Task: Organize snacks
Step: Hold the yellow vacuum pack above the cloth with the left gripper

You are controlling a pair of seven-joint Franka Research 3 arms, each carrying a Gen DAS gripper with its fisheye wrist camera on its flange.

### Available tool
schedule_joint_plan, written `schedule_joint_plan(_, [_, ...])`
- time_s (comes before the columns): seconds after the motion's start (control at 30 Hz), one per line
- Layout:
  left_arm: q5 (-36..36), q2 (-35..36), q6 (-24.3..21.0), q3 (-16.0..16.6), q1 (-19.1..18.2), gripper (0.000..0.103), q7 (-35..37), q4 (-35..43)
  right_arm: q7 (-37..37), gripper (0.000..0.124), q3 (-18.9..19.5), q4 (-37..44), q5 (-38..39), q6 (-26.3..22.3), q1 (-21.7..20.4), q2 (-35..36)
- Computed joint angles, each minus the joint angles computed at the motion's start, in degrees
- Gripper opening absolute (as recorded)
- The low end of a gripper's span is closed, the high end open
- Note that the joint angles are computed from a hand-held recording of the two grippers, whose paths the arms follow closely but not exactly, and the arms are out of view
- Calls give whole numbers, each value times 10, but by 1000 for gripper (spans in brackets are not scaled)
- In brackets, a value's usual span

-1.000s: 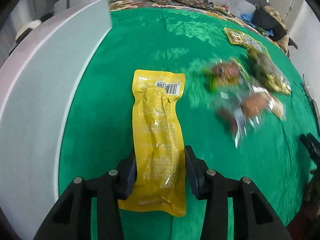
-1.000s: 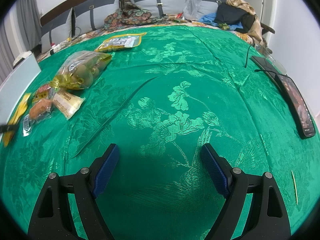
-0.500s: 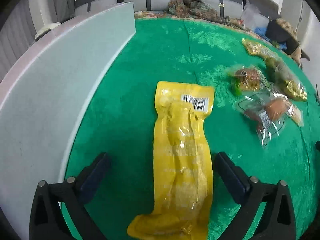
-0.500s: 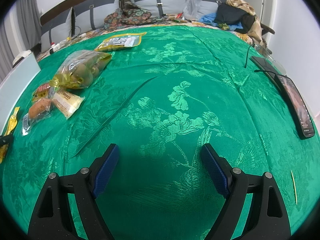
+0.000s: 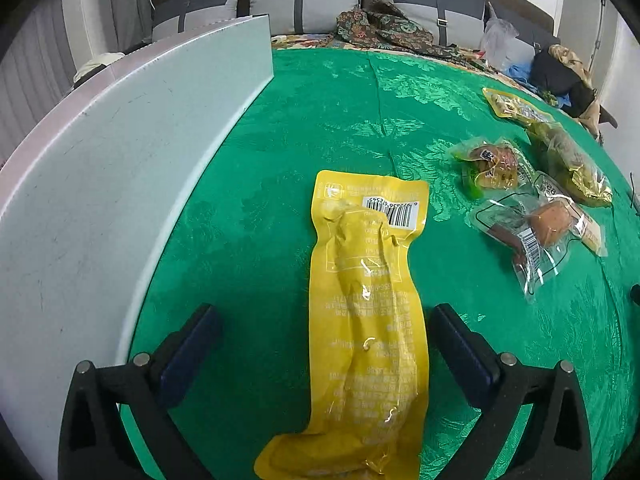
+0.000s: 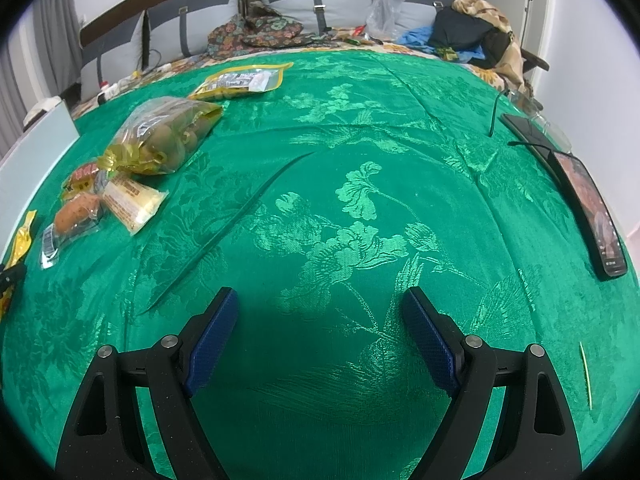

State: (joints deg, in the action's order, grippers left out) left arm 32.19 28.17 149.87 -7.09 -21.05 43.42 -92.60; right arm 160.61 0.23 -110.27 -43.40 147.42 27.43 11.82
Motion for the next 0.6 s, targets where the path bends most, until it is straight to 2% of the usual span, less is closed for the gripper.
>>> schedule_joint_plan(0.6, [0,-2,1,0,0,103,-1,-2,-8,90,1,3,5,-5,2,2])
